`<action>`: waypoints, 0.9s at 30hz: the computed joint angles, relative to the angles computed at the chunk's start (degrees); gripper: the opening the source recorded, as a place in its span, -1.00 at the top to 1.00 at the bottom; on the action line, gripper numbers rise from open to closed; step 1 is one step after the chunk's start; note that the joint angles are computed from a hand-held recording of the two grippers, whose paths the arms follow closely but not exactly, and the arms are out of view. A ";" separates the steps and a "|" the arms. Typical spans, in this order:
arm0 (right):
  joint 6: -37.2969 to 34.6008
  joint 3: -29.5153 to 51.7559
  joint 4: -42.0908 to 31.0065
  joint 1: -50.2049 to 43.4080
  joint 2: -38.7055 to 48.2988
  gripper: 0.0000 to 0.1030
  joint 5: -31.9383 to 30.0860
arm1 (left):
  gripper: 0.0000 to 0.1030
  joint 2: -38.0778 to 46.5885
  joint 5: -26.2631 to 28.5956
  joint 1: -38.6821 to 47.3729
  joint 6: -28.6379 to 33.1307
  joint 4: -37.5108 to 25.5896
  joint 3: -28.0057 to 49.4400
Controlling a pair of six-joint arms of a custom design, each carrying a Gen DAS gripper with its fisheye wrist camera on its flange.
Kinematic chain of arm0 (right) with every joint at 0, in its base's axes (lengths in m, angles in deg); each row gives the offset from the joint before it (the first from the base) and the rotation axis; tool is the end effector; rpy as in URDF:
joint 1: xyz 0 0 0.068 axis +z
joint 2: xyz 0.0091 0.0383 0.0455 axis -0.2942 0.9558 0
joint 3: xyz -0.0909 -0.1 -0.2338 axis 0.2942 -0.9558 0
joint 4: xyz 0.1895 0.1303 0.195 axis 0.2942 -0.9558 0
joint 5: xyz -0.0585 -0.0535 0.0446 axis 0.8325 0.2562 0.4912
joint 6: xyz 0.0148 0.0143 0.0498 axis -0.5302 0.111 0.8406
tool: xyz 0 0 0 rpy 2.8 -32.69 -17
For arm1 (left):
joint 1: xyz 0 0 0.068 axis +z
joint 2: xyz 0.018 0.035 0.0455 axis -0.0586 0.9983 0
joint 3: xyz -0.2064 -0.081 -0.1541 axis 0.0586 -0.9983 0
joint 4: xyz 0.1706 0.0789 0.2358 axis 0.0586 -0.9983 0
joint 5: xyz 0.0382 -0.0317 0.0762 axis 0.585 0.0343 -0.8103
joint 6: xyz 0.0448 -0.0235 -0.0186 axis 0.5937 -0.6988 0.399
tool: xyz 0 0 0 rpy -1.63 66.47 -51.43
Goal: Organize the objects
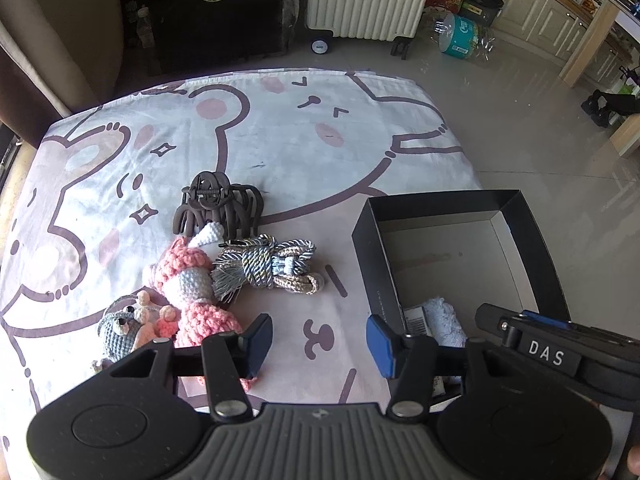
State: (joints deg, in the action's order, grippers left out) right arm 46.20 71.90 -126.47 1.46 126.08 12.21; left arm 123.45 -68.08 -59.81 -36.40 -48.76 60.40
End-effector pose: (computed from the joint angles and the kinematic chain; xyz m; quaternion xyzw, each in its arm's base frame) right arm 0.2258 0.0778 0.1853 -0.0204 0.9681 0.0997 0.2289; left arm 0.1892 -0.2623 0.2212 -0.0951 0.9715 -0.0166 0.2166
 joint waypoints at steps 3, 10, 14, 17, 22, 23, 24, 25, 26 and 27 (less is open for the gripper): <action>0.00 -0.47 -1.23 0.45 -2.77 0.10 1.39 | -0.17 -0.01 -1.23 -0.93 0.20 -1.53 0.37; -0.72 -2.68 -4.71 0.59 -11.33 -0.21 5.50 | -0.51 -0.95 -2.51 -2.15 0.11 -3.24 0.00; -0.95 -4.22 -6.38 0.12 -15.80 -0.45 7.90 | -0.69 -1.43 -3.14 -2.95 0.07 -3.26 -0.39; -0.66 -5.10 -7.62 -0.71 -18.31 -0.56 8.56 | -0.81 -1.77 -3.25 -3.45 0.54 -2.83 -0.79; -0.34 -6.20 -9.09 -1.23 -21.43 -0.69 10.50 | -0.92 -1.88 -3.53 -4.00 0.46 -2.64 -1.04; -0.25 -6.34 -9.41 -1.11 -21.91 -0.76 10.95 | -0.93 -1.93 -3.57 -4.05 0.37 -2.63 -1.09; -0.08 -6.52 -9.78 -0.85 -22.43 -0.82 11.36 | -0.95 -1.99 -3.56 -4.08 0.31 -2.62 -1.16; -0.17 -6.72 -10.04 -0.87 -22.97 -0.92 11.41 | -0.96 -2.07 -3.53 -4.10 0.31 -2.59 -1.28; -0.26 -7.02 -10.14 -0.84 -23.61 -0.92 11.44 | -0.97 -2.04 -3.51 -4.16 0.35 -2.60 -1.29; -0.52 -7.30 -10.23 -0.98 -24.21 -0.93 11.43 | -1.00 -1.98 -3.45 -4.20 0.41 -2.65 -1.30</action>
